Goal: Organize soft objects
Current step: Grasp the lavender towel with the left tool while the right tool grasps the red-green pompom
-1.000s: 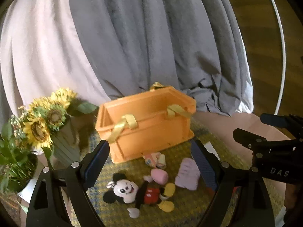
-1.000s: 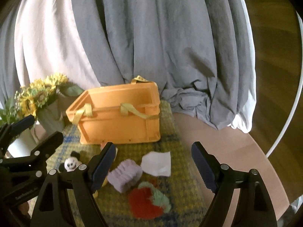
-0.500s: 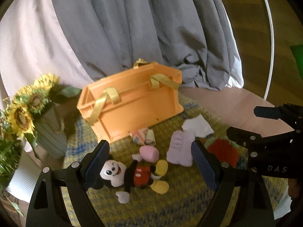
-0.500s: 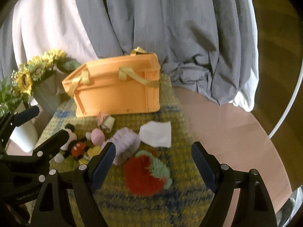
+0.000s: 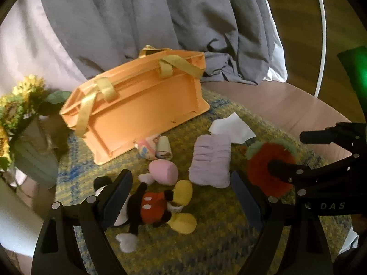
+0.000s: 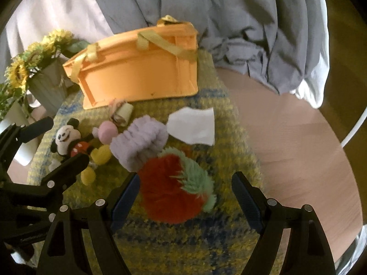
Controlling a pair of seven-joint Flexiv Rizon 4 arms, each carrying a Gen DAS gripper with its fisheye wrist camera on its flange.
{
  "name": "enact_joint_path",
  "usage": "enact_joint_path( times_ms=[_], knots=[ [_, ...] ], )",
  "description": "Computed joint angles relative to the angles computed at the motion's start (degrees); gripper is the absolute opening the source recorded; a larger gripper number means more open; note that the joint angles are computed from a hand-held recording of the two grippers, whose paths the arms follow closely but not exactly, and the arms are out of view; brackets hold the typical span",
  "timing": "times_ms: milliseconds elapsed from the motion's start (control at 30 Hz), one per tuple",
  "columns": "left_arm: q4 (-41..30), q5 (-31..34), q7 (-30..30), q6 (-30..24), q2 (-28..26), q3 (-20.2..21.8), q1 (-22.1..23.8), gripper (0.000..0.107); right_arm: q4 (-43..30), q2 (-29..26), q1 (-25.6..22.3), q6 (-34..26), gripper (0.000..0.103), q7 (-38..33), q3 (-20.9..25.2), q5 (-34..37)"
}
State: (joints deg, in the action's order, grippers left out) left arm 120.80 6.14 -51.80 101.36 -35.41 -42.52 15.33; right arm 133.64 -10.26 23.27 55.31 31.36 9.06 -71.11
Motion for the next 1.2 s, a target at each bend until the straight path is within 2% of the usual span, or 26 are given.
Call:
enact_joint_path(
  times_ms=[100, 267, 433, 700, 867, 900, 967, 1000, 1033, 1200],
  knots=[
    [-1.0, -0.3, 0.8, -1.1, -1.0, 0.2, -0.8, 0.088, 0.7, -0.6, -1.2, 3.2, 0.082, 1.9, -0.8, -0.8],
    [-2.7, -0.7, 3.2, -2.1, -2.4, 1.4, -2.8, 0.088, 1.0, -1.6, -2.2, 5.3, 0.081, 2.7, -1.6, -2.1],
    [-4.6, -1.9, 6.0, -3.7, -3.5, 3.1, -5.4, 0.088, 0.9, -2.9, -3.5, 8.3, 0.072, 4.3, -2.8, -6.0],
    [-7.4, -6.4, 9.2, -7.8, -5.3, 3.5, -7.7, 0.088, 0.7, -4.2, -5.8, 11.2, 0.058, 6.2, -3.8, -10.8],
    [-9.0, -10.7, 10.9, -11.4, -6.1, 3.7, -9.1, 0.088, 0.7, -4.5, -6.5, 11.6, 0.050, 6.5, -3.7, -10.3],
    [-9.0, -11.4, 11.3, -11.8, -6.1, 3.7, -9.3, 0.086, 0.8, -4.5, -6.7, 11.9, 0.049, 6.8, -3.8, -10.6],
    [-8.9, -14.2, 13.1, -13.4, -5.9, 3.2, -9.3, 0.073, 0.9, -4.4, -6.8, 11.6, 0.047, 6.9, -3.7, -10.5],
    [-9.3, -13.6, 11.8, -12.8, -5.6, 5.2, -10.9, 0.058, 0.9, -4.4, -6.8, 11.5, 0.046, 6.7, -3.6, -10.3],
    [-9.5, -13.9, 11.6, -12.4, -5.4, 6.6, -12.3, 0.051, 0.9, -4.4, -7.0, 12.0, 0.046, 7.3, -3.8, -11.4],
    [-8.9, -16.5, 11.6, -12.5, -5.3, 6.5, -12.4, 0.045, 0.4, -4.5, -6.1, 10.2, 0.045, 5.1, -3.2, -10.4]
  ],
)
